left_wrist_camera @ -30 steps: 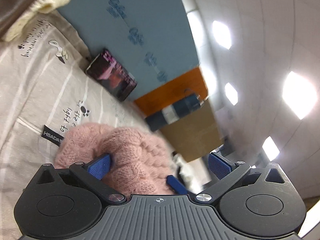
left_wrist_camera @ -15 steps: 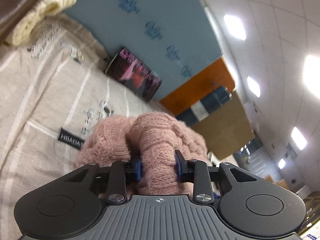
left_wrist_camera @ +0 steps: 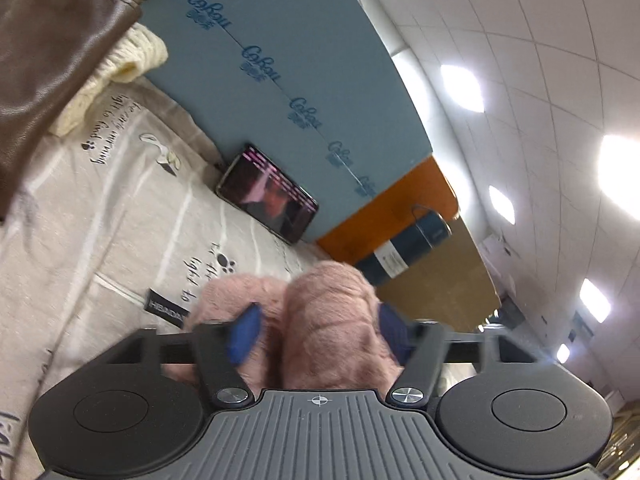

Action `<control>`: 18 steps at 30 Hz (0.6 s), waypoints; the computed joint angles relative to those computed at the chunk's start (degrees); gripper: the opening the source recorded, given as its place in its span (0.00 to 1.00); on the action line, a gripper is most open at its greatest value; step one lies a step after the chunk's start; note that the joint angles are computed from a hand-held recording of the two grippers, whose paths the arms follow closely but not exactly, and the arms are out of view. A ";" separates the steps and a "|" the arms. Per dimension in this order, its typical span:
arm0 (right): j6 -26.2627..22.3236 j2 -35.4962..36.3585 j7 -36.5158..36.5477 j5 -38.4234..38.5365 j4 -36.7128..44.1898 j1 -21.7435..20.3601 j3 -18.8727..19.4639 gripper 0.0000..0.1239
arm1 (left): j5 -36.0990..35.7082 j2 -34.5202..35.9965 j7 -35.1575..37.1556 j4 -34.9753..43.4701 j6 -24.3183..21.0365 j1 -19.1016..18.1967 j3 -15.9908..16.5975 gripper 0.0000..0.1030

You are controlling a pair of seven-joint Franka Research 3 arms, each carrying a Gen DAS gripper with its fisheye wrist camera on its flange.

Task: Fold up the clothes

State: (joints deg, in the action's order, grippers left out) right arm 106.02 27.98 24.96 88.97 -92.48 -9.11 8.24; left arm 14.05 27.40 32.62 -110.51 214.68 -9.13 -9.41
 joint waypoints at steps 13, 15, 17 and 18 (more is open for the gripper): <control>0.30 1.10 1.78 -1.60 1.23 0.20 0.34 0.83 | 16.74 3.67 1.19 8.36 -12.03 3.70 -4.80 0.24; -1.24 1.63 1.71 -1.22 1.69 -0.42 0.62 0.83 | 1.96 2.42 16.60 5.16 -4.41 -4.20 1.28 0.23; -3.60 2.07 1.27 0.04 1.93 -1.46 1.10 0.83 | -15.77 0.02 36.69 2.22 -2.29 -14.21 8.38 0.23; -4.82 2.13 0.79 0.76 1.90 -1.99 1.31 0.83 | -23.53 -0.52 44.92 1.44 -1.36 -19.20 12.15 0.23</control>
State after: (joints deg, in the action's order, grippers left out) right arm 101.20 30.11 25.74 89.73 -90.58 -11.10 9.55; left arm -9.48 26.88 77.53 -109.07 213.31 -28.33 2.73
